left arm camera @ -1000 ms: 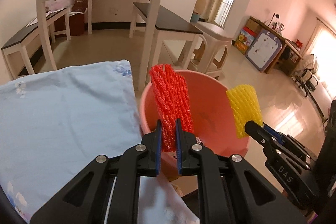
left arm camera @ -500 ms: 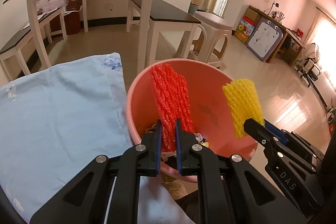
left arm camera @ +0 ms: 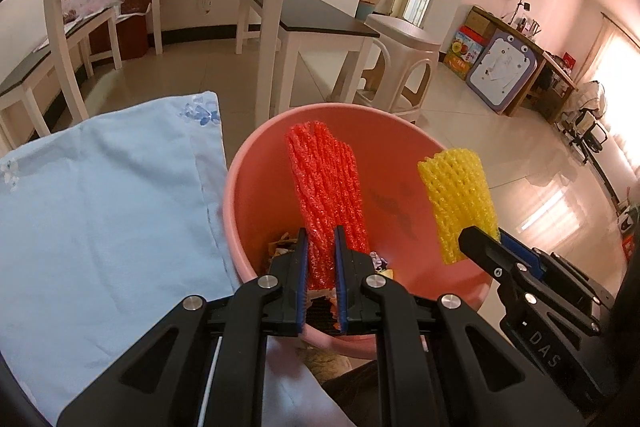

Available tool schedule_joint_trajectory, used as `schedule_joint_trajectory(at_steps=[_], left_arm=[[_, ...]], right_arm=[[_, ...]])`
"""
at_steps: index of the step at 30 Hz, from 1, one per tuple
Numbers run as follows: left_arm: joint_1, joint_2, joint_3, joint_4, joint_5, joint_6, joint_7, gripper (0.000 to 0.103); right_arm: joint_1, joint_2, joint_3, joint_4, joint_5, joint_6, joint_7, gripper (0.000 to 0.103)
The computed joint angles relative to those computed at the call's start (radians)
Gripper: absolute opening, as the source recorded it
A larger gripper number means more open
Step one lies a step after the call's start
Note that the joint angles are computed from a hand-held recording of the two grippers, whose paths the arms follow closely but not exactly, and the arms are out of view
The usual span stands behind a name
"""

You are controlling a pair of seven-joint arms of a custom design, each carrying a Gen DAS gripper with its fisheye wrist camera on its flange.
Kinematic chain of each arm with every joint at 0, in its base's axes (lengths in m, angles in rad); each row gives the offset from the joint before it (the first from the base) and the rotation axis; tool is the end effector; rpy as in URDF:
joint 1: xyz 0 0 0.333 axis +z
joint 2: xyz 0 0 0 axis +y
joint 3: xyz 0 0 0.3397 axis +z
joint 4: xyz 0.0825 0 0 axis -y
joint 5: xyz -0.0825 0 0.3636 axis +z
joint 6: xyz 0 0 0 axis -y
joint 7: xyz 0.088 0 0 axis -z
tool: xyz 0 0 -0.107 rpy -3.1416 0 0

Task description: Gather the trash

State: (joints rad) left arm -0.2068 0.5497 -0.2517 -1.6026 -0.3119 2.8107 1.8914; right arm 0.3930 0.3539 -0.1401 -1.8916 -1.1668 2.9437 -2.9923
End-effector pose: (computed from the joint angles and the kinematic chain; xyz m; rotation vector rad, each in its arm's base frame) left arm 0.6763 -0.2747 0.4236 -1.4888 2.3367 -1.0088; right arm 0.6036 0.2272 0.4031 -1.3578 1.9563 -0.6365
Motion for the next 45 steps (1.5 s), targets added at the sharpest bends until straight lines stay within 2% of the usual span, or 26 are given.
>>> schedule_joint_trajectory(at_steps=[4, 6, 8, 9, 13, 17, 24, 29, 36, 45], left_arm=[[0.008, 0.010, -0.006, 0.020, -0.007, -0.031, 0.000, 0.016], [0.019, 0.016, -0.016, 0.031, -0.020, -0.048, 0.010, 0.032], [0.027, 0.017, -0.025, 0.033, -0.035, -0.047, 0.022, 0.041], [0.035, 0.016, -0.035, 0.031, -0.046, -0.043, 0.036, 0.043], [0.044, 0.011, -0.047, 0.027, -0.071, -0.047, 0.066, 0.045], [0.046, 0.004, -0.048, 0.020, -0.089, -0.044, 0.083, 0.046], [0.052, -0.023, -0.055, -0.016, -0.113, -0.014, 0.121, 0.046], [0.049, -0.051, -0.051, -0.052, -0.116, 0.019, 0.136, 0.046], [0.046, -0.103, -0.045, -0.121, -0.124, 0.087, 0.137, 0.046], [0.078, -0.185, -0.056, -0.219, -0.157, 0.158, 0.159, 0.046]], right_arm=[[0.002, 0.000, -0.004, -0.003, -0.011, 0.003, 0.016, 0.019], [0.002, 0.001, -0.007, -0.004, -0.019, 0.006, 0.029, 0.019], [0.001, 0.002, -0.009, -0.006, -0.024, 0.010, 0.040, 0.020], [0.000, 0.002, -0.009, -0.007, -0.026, 0.011, 0.044, 0.020], [-0.002, 0.001, -0.008, -0.011, -0.035, 0.012, 0.060, 0.024], [0.003, -0.007, -0.012, -0.014, -0.061, 0.003, 0.096, 0.040], [-0.009, -0.025, 0.006, -0.024, -0.113, -0.012, 0.151, 0.046], [-0.015, -0.045, 0.020, -0.034, -0.173, -0.017, 0.203, 0.054], [-0.030, -0.083, 0.058, -0.052, -0.247, -0.025, 0.256, 0.060], [-0.020, -0.130, 0.115, -0.065, -0.345, -0.071, 0.311, 0.067]])
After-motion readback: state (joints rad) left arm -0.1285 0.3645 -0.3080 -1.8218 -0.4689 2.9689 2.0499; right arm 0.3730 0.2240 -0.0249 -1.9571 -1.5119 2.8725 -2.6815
